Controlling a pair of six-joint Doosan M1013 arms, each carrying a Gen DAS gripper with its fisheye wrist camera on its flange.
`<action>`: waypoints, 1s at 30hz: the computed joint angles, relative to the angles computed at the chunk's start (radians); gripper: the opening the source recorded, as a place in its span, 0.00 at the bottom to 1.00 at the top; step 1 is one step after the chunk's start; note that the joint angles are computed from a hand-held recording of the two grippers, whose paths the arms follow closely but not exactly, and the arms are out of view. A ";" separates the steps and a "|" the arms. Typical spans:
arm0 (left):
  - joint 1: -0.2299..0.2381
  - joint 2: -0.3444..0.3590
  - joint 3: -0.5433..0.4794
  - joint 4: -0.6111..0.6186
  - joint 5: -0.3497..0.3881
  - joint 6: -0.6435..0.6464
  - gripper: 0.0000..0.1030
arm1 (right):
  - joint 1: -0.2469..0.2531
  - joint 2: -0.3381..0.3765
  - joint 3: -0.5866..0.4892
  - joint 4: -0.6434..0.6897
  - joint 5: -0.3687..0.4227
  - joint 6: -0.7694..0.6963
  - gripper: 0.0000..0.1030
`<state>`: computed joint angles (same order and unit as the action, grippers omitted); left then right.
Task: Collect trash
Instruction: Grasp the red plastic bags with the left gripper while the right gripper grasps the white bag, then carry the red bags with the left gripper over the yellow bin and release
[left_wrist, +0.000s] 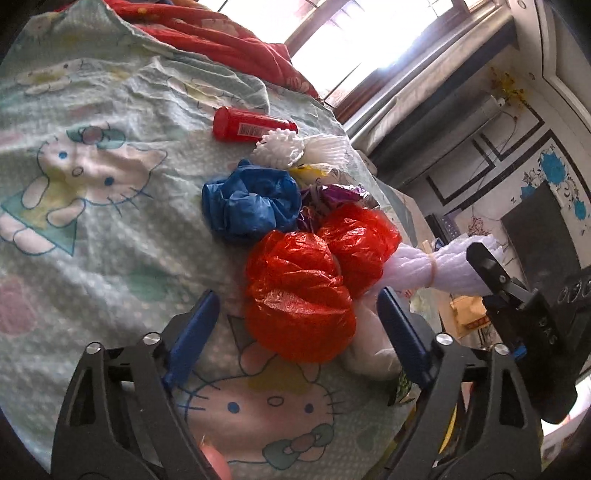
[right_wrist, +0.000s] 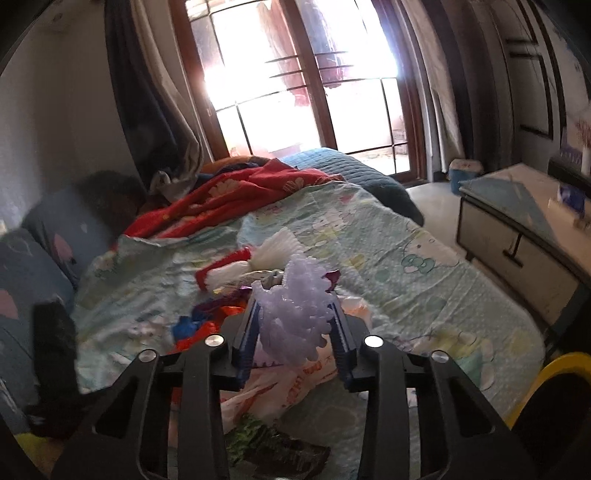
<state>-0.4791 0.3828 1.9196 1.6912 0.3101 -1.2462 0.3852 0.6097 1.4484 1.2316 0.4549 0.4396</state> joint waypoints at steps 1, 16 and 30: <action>0.000 -0.001 0.004 0.034 0.001 -0.035 0.70 | -0.004 -0.002 0.005 0.021 0.005 -0.003 0.32; -0.037 -0.047 0.020 0.096 0.129 0.051 0.14 | -0.028 -0.063 0.095 0.382 -0.054 -0.331 0.30; -0.086 -0.061 -0.007 0.043 0.185 0.219 0.13 | -0.066 -0.121 0.156 0.562 -0.063 -0.515 0.30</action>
<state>-0.5654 0.3221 1.9125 1.7342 0.4947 -1.0271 0.3193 0.4884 1.6039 1.7934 0.3923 -0.0756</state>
